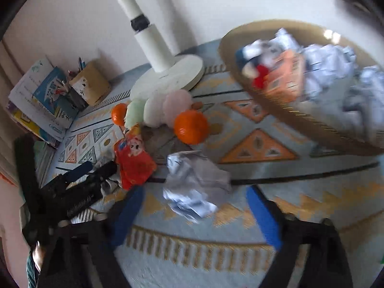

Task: Organize objects
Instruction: 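Grasp the plaid cloth bow with the left gripper while the right grasps paper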

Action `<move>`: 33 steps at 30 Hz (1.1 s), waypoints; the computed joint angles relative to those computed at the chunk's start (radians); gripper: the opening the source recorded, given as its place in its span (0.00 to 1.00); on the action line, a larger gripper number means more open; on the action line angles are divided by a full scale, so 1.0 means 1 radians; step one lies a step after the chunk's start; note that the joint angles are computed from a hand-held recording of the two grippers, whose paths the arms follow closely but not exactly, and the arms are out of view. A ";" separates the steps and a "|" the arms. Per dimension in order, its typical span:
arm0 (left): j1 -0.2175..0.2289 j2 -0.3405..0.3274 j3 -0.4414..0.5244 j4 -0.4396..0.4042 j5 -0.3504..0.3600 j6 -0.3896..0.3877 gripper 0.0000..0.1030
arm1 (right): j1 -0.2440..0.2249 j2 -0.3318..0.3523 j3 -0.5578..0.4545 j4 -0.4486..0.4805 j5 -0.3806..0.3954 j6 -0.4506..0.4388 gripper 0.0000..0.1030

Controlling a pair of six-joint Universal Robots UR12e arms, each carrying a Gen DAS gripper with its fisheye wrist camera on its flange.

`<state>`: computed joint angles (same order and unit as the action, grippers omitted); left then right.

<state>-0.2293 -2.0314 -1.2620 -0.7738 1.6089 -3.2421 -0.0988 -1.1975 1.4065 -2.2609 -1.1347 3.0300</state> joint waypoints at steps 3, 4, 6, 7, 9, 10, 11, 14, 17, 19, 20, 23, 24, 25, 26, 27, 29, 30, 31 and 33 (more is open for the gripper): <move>0.014 0.028 -0.036 0.004 -0.056 0.067 0.36 | 0.010 0.006 -0.002 -0.013 -0.036 -0.026 0.53; 0.022 0.042 -0.058 0.015 -0.092 0.106 0.36 | 0.009 0.002 0.005 -0.026 -0.039 -0.045 0.53; 0.035 0.073 -0.104 0.037 -0.145 0.165 0.35 | -0.001 -0.012 0.023 -0.042 -0.030 -0.072 0.52; 0.044 0.089 -0.123 0.027 -0.184 0.198 0.35 | -0.007 -0.022 0.037 -0.054 -0.029 -0.085 0.52; 0.056 0.113 -0.148 0.006 -0.251 0.248 0.35 | -0.023 -0.048 0.069 -0.069 -0.014 -0.125 0.52; 0.059 0.121 -0.160 0.001 -0.269 0.275 0.35 | -0.032 -0.061 0.085 -0.068 0.005 -0.158 0.53; 0.059 0.125 -0.165 -0.004 -0.277 0.293 0.37 | -0.040 -0.075 0.097 -0.039 0.022 -0.218 0.53; 0.044 0.131 -0.175 0.019 -0.198 0.264 0.78 | -0.030 -0.094 0.119 -0.018 -0.046 -0.311 0.52; 0.044 0.147 -0.197 0.049 -0.174 0.156 0.89 | -0.023 -0.104 0.137 -0.035 -0.087 -0.341 0.62; 0.045 0.162 -0.218 0.068 -0.160 0.087 0.89 | -0.029 -0.108 0.142 -0.026 -0.078 -0.324 0.72; 0.037 0.165 -0.223 0.067 -0.132 0.056 0.89 | -0.032 -0.112 0.148 -0.029 -0.071 -0.315 0.76; 0.022 0.159 -0.221 0.047 -0.120 -0.011 0.83 | -0.045 -0.116 0.150 -0.010 -0.037 -0.284 0.79; 0.009 0.154 -0.215 0.049 -0.086 -0.019 0.83 | -0.048 -0.114 0.147 -0.004 -0.030 -0.268 0.79; 0.001 0.148 -0.206 0.043 -0.063 -0.012 0.77 | -0.050 -0.113 0.144 0.006 -0.019 -0.245 0.79; -0.003 0.143 -0.197 0.031 -0.057 -0.015 0.71 | -0.051 -0.107 0.135 0.021 -0.010 -0.219 0.80; -0.010 0.141 -0.197 0.041 -0.037 -0.020 0.68 | -0.052 -0.102 0.125 0.043 -0.003 -0.183 0.81; -0.018 0.135 -0.193 0.058 -0.024 -0.005 0.41 | -0.051 -0.099 0.118 0.042 0.003 -0.122 0.82; -0.022 0.132 -0.190 0.058 -0.008 -0.001 0.40 | -0.047 -0.097 0.115 0.038 -0.003 -0.101 0.82; -0.022 0.133 -0.192 0.062 -0.009 0.004 0.34 | -0.042 -0.095 0.116 0.019 -0.016 -0.080 0.82; -0.015 0.138 -0.198 0.068 -0.046 0.007 0.25 | -0.029 -0.098 0.125 -0.023 -0.067 -0.062 0.58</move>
